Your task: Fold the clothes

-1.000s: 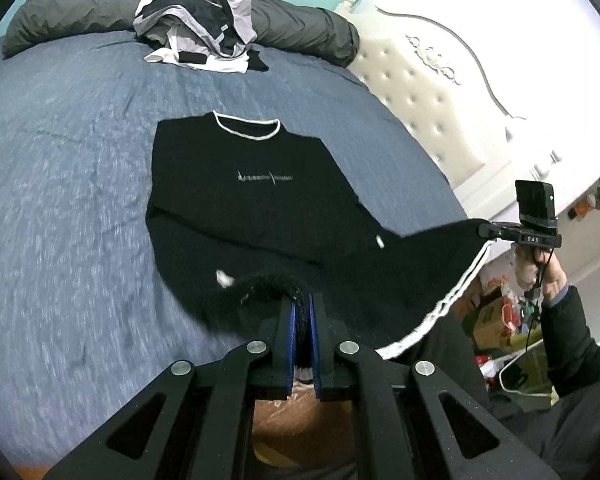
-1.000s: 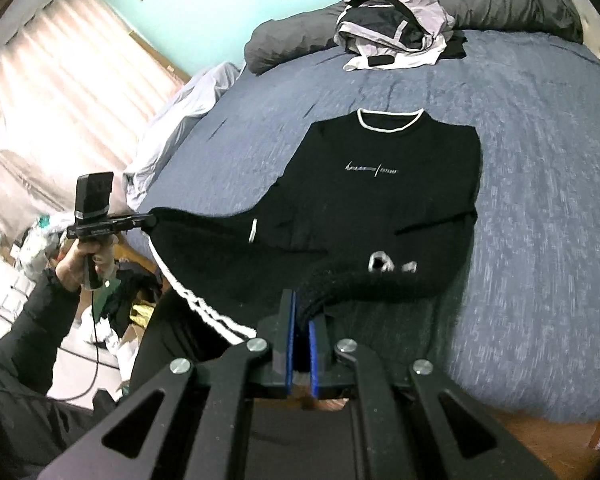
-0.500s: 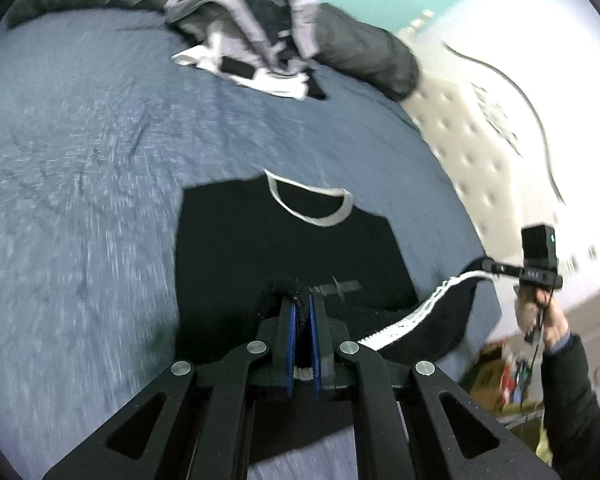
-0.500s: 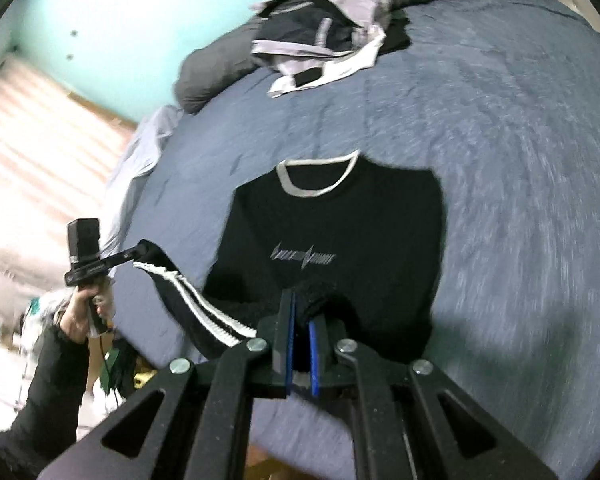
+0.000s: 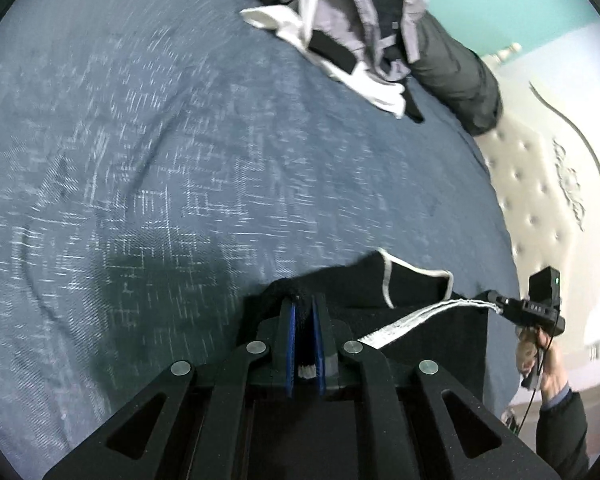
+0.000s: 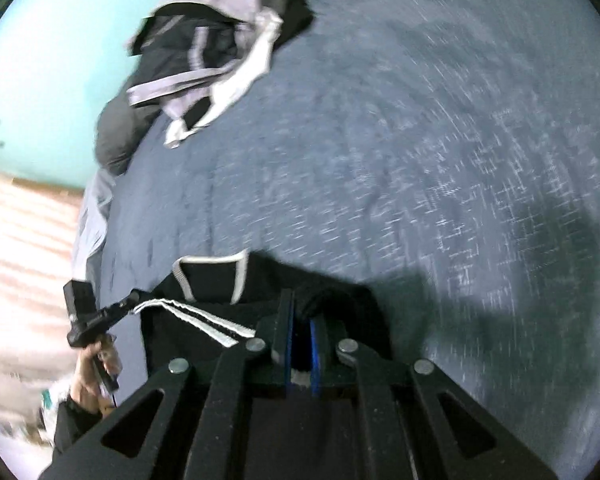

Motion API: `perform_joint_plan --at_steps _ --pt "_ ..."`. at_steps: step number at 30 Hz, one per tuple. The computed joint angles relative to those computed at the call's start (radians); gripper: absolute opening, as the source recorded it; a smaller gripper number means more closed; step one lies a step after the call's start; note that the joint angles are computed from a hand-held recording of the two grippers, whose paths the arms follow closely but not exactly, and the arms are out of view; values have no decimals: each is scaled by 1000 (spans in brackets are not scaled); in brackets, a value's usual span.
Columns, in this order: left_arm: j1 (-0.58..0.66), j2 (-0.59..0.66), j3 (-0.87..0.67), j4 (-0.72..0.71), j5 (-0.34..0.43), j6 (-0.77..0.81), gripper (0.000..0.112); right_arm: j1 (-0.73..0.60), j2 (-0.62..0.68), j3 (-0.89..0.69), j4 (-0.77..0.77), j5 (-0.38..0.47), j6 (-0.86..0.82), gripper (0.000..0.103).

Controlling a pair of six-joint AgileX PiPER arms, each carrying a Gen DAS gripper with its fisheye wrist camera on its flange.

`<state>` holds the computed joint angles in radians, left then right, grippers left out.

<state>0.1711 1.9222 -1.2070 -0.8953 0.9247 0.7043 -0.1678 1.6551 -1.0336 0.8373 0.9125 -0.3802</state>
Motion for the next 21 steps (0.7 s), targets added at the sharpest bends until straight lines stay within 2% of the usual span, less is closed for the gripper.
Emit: perform_joint_plan --at_steps 4,6,7,9,10,11,12,14,15,21 --pt "9 0 22 -64 -17 40 15 2 51 15 29 -78 -10 8" --pt "28 -10 34 -103 -6 57 30 -18 39 48 114 -95 -77 10" --pt "42 -21 47 -133 -6 69 51 -24 31 59 146 -95 -109 13" --pt "62 -49 66 -165 -14 82 64 -25 5 72 152 -111 -130 19" --pt "66 -61 71 -167 -18 88 64 -23 -17 81 149 -128 -137 36" --pt "71 -74 76 -170 -23 94 64 -29 -37 89 161 -142 -149 56" --pt "66 -91 81 -156 -37 94 64 -37 -57 96 173 -156 -162 62" --pt "39 -126 92 -95 -83 86 64 -57 -95 103 182 -158 -173 62" --pt "27 -133 97 -82 -99 91 64 -49 -110 100 140 -172 -153 62" --pt "-43 -115 121 -15 -209 94 64 119 -157 122 -245 -281 -4 62"
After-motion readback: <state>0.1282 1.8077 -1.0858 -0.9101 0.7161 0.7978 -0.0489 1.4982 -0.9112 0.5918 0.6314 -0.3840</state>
